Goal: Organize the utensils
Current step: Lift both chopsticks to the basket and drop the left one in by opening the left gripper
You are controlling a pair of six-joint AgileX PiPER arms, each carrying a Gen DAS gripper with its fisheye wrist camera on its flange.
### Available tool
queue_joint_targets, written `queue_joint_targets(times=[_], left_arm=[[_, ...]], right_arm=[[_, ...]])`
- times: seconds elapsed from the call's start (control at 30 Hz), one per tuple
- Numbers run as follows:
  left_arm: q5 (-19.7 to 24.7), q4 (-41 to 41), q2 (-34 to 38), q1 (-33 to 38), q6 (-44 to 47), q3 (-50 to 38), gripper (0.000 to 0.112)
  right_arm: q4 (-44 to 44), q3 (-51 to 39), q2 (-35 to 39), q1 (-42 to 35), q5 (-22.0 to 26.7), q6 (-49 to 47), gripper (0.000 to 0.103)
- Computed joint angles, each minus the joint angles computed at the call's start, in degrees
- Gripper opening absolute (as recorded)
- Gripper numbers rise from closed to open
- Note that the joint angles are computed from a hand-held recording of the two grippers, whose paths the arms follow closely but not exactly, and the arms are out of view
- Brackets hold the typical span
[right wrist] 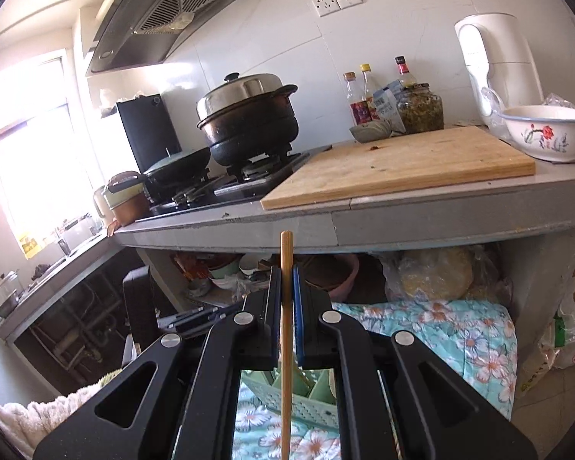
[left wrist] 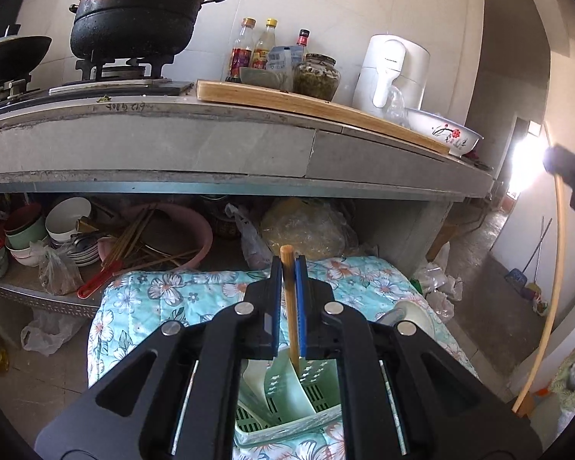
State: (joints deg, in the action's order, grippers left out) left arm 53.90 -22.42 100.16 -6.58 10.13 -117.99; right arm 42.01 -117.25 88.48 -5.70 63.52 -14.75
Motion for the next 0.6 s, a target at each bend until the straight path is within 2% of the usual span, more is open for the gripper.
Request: queue_joint_targets(times=[0.13, 0.27, 0.3, 0.47, 0.6], left_arm=[[2.4, -0.4, 0.4, 0.8, -0.2, -0.9, 0.008], [4.0, -1.1, 0.3, 2.0, -0.9, -1.0, 0.039], [3.8, -1.4, -0.3, 2.4, -0.7, -0.1, 0.044], [2.0, -3.8, -4.6, 4.4, 1.5, 5.6, 0.051], [0.7, -7.1, -9.0, 6.6, 4.0, 10.8, 0.054]], right_arm=[[-2.9, -6.5, 4.8, 4.3, -3.1, 3.0, 0.006], [-8.0, -15.8, 11.4, 8.8, -3.9, 7.8, 0.006], [-9.6, -17.4, 12.6, 9.9, -4.5, 8.7, 0.006], [-16.2, -25.0, 18.4, 14.1, -5.8, 11.7, 0.006], [-21.1, -27.0, 21.3, 16.8, -6.8, 12.8, 0.006]])
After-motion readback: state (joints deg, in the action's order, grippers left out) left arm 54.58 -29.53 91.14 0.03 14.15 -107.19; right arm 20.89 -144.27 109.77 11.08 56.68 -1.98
